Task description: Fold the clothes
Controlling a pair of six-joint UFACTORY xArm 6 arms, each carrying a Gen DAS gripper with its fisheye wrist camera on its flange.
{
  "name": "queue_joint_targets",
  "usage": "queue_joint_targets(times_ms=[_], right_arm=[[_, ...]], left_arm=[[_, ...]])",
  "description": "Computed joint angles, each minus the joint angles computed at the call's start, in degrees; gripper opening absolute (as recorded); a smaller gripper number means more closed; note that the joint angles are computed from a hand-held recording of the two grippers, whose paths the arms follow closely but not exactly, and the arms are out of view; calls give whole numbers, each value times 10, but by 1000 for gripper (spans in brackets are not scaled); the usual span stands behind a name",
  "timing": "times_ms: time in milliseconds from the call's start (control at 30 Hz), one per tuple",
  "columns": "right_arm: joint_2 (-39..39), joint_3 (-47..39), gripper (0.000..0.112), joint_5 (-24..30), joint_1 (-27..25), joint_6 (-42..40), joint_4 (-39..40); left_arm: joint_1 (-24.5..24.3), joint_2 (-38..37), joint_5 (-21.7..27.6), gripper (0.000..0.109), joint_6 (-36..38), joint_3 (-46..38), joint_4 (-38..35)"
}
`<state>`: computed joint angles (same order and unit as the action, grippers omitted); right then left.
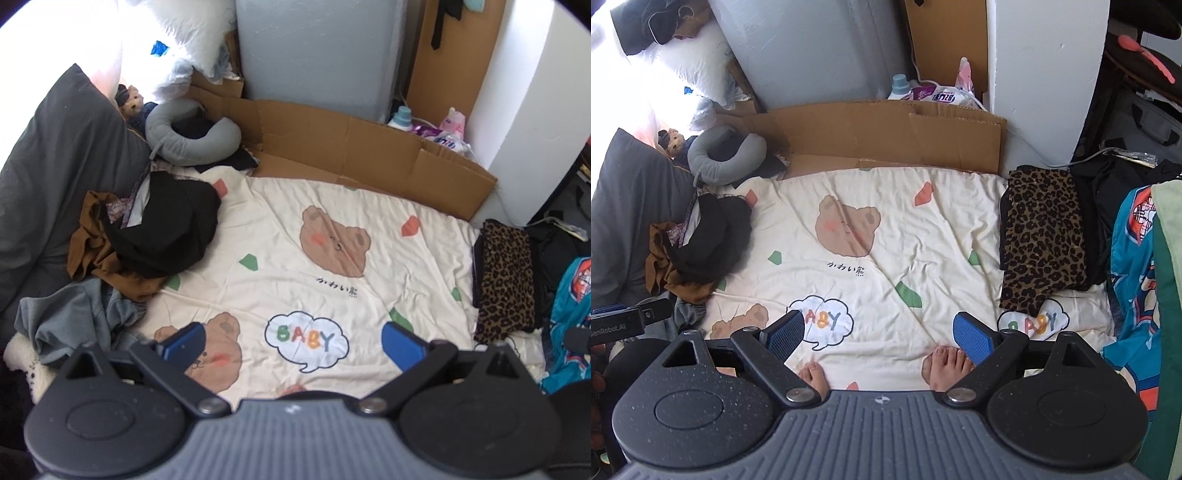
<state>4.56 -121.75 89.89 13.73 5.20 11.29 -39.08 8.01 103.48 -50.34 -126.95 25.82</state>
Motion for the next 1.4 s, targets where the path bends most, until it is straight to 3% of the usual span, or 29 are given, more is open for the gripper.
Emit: queue_joint_targets(times_ms=[533,1400], right_arm=[[63,-91,92,59,17,-15,-11],[56,-82,92,50,25,-6,-23]], left_arm=[[-4,0,-9,100,-19,2,-8],[0,-27,-42,99,-27,45,-11]])
